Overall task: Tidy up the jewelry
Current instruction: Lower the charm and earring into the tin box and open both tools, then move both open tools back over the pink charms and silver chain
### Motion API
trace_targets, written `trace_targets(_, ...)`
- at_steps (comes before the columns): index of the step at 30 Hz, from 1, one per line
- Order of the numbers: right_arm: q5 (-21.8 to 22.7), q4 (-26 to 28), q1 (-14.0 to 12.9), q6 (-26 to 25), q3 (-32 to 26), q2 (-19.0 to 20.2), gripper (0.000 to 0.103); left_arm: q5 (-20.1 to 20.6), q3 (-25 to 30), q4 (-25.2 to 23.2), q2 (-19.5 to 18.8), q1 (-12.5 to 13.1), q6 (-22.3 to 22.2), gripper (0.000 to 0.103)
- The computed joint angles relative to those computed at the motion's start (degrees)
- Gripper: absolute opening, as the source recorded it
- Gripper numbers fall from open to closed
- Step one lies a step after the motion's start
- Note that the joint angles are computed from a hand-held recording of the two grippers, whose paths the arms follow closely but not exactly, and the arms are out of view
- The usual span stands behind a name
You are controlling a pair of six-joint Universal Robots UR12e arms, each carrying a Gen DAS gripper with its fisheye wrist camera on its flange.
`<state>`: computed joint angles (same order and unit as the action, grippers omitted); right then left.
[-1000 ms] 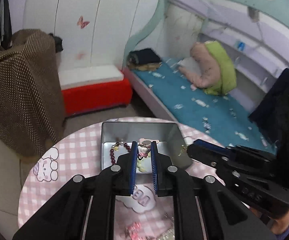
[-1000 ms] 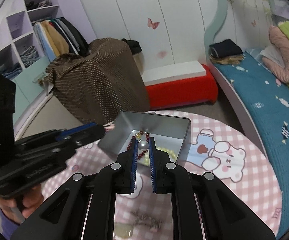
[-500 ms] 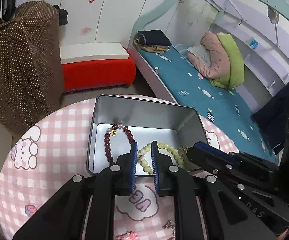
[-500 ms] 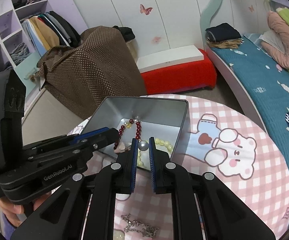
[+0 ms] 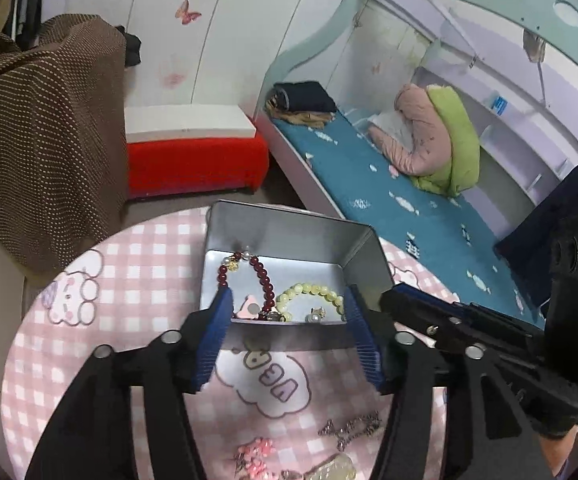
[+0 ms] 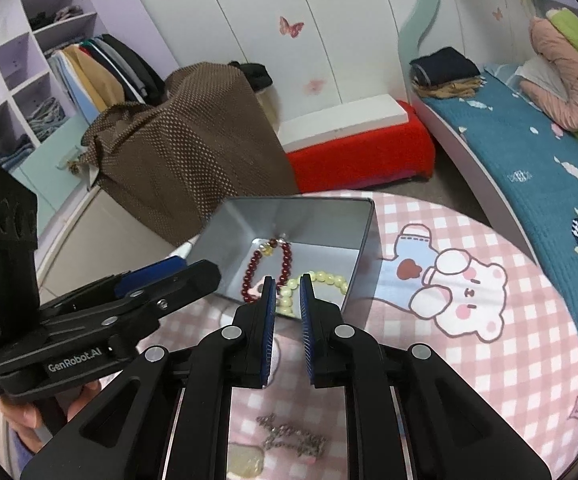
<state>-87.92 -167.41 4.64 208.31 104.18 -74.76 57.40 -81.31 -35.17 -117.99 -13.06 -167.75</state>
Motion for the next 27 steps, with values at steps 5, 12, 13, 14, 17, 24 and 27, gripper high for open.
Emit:
trace_targets(5,-2.1,-1.2,1.3,-1.0,1.5,-2.4,0.015,0.8,-4.4,5.9,3.3,1.1,-0.9,0.069)
trace_targets(12,-7.4,-2.2,3.7,-2.5,4.0,-5.5,0.043,5.4,-11.1,15.0,7.7,2.1,-2.0,0.077)
trace_targets(13,-8.6,-2.3,4.2,-2.6,4.6,-5.9,0.044,5.8,-12.1,16.0,8.3,2.3,-1.9,0.077)
trace_targets(14,-9.5,-2.1,4.6,-2.8,5.0,-6.3,0.046,6.3,-12.7,16.6,8.7,2.3,-1.8,0.077)
trace_targets(17,-11.5,-2.1,5.5,-2.6,6.6,-7.4,0.047,9.4,-15.6,19.8,10.1,2.4,-1.1,0.077)
trace_targets(24,-14.7,-0.4,7.0,-1.4,9.4,-8.4,0.048,13.0,-19.1,20.2,10.8,1.9,0.3,0.077)
trace_targets(27,-15.2,0.6,7.2,-0.3,10.6,-8.5,0.048,13.2,-20.1,19.1,10.8,1.8,1.2,0.077)
